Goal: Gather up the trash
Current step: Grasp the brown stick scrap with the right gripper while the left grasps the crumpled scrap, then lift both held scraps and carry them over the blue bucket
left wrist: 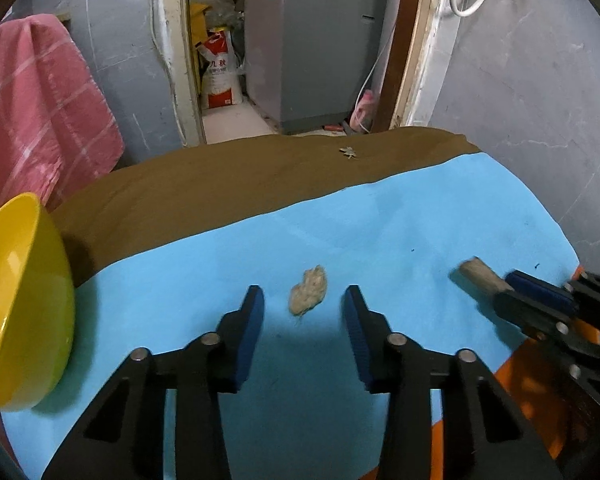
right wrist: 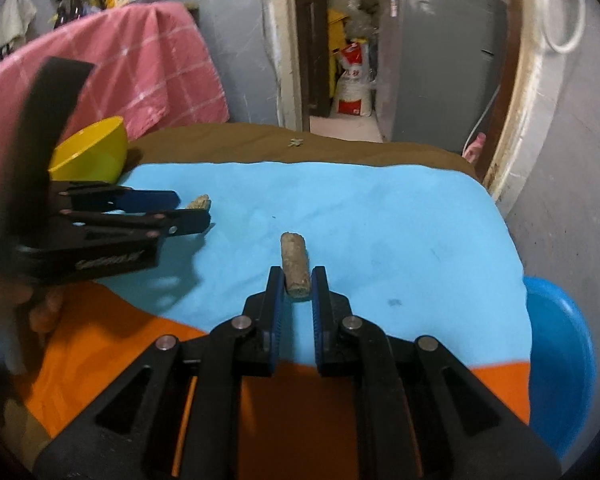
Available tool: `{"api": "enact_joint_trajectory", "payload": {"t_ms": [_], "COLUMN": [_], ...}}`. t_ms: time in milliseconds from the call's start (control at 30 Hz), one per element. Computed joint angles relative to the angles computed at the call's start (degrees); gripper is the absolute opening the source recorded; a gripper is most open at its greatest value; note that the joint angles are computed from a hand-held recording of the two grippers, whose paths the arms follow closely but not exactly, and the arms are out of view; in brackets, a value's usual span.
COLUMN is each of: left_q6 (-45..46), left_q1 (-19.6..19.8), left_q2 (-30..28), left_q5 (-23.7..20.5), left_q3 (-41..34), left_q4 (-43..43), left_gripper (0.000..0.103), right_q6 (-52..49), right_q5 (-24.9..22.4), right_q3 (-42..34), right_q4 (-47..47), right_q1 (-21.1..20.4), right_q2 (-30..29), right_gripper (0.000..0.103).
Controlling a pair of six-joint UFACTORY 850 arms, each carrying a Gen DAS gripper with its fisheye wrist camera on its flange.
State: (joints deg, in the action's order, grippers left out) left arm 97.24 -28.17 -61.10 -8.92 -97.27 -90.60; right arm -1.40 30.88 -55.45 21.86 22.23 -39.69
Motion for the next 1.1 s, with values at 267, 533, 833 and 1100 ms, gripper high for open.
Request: {"api": "enact_joint_trajectory", "payload": {"t_ms": [267, 533, 833, 1100], "left_q6": [-7.3, 14.7, 33.0, 42.6], "left_q1": [-0.2, -0.2, -0.5, -1.2], "left_q2": [-1.2, 2.2, 7.2, 10.8], "left_q5": [1.5, -3.0, -9.8, -15.6], "left_q3": [-1.9, 4.1, 13.2, 20.1], "left_q4": [6.2, -19.9, -40.6, -50.5], "left_gripper": [0.015, 0.015, 0.015, 0.015], "right_q6": [3.3, 1.5, 2.1, 4.0], "right_q5": [5.9, 13.7, 16.6, 17.5], "right_q3": [3.2, 5.9, 7.8, 9.6], "right_q4": [2.1, 6.9, 7.8, 6.8], "right_q1": [0.8, 2.6, 3.4, 3.7], "right_q2": [1.0, 1.8, 2.4, 2.7], "right_gripper": [0.027, 0.027, 0.026, 0.027]}}
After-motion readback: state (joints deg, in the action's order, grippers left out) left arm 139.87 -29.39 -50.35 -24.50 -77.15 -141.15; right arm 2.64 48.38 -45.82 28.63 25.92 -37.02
